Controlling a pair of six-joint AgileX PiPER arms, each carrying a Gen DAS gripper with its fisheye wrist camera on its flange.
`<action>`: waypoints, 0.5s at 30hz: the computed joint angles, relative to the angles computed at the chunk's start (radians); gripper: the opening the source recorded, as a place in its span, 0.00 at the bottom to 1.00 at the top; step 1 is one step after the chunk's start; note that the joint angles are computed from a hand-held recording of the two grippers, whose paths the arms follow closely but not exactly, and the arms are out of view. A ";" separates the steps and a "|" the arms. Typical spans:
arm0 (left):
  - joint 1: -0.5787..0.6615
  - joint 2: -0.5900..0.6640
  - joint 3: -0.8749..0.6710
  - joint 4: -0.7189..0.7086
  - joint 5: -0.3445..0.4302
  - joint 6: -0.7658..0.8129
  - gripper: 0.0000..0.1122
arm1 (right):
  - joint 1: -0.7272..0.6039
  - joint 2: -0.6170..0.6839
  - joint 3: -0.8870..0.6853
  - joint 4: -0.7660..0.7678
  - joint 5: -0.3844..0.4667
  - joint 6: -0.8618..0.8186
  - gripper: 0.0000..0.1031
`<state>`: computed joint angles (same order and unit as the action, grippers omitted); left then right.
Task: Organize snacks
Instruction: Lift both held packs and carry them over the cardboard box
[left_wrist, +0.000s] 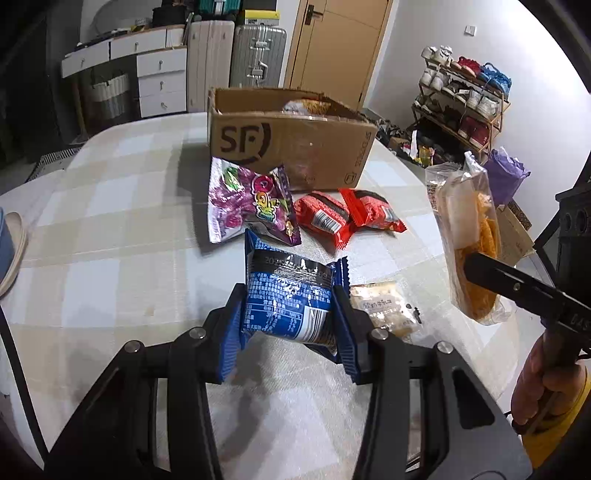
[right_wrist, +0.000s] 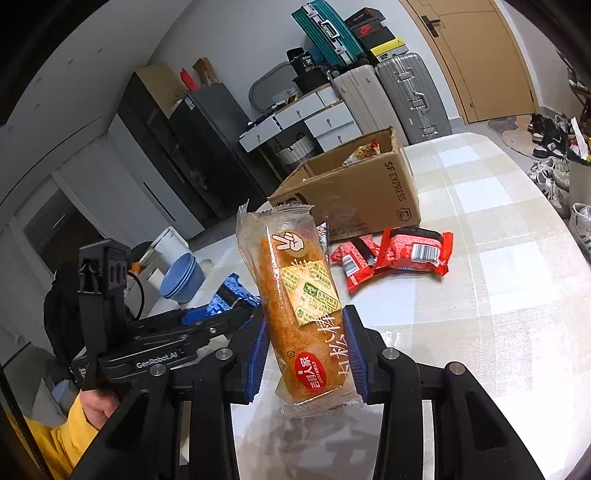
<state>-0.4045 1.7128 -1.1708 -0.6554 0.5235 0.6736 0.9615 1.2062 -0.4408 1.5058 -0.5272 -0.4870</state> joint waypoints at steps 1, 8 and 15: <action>0.010 -0.017 0.012 -0.009 0.001 0.012 0.37 | 0.012 -0.002 -0.008 0.025 -0.012 -0.023 0.38; 0.085 -0.125 0.071 -0.080 0.046 0.084 0.37 | 0.068 -0.032 -0.064 0.151 -0.076 -0.163 0.38; 0.149 -0.200 0.084 -0.105 0.108 0.120 0.37 | 0.095 -0.027 -0.113 0.201 -0.109 -0.232 0.38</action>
<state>-0.2555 1.5126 -1.0866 -0.7602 0.6310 0.7940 1.0569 1.1794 -0.5536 1.7067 -0.6366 -0.7188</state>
